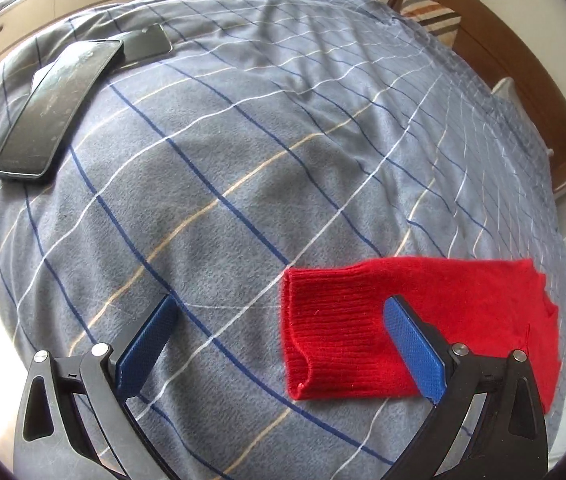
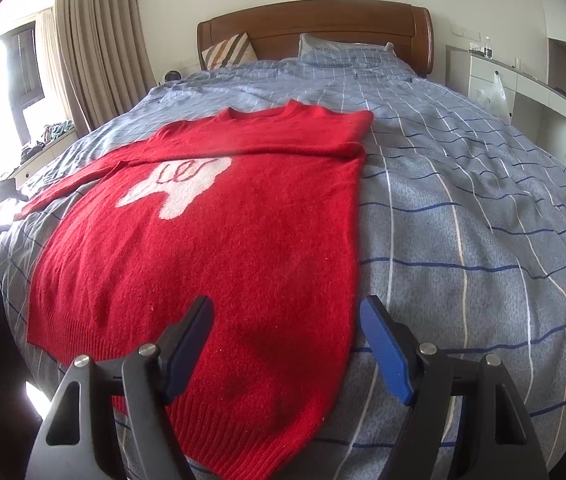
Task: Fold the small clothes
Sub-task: 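Grasp the other sleeve cuff with the left gripper and fold it across the body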
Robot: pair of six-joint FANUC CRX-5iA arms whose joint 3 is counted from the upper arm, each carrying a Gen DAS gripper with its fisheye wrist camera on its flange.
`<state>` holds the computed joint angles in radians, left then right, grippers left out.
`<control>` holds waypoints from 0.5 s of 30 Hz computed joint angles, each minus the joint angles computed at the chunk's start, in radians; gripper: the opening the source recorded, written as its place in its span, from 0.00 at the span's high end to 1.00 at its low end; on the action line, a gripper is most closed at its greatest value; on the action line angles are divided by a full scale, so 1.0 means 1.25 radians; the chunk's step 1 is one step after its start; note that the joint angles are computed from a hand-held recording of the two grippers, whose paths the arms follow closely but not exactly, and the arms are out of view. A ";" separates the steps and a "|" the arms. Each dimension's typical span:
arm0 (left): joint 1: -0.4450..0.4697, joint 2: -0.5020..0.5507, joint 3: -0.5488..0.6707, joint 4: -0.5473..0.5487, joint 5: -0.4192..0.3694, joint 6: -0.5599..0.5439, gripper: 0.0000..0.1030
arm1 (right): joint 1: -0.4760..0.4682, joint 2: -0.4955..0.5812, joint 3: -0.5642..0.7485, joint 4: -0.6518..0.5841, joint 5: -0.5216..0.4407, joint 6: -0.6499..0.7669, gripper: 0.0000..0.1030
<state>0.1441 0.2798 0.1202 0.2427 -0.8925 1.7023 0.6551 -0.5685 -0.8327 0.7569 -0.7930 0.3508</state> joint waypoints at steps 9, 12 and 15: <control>-0.065 0.038 0.110 -0.135 -0.090 -0.038 0.84 | 0.002 0.009 0.002 0.002 0.003 0.010 0.27; -0.084 0.037 0.157 -0.161 -0.112 -0.013 0.93 | 0.004 0.005 -0.001 0.008 0.006 0.006 0.27; -0.118 0.039 0.219 -0.138 -0.112 -0.045 0.93 | 0.005 -0.003 -0.005 0.016 0.011 -0.001 0.27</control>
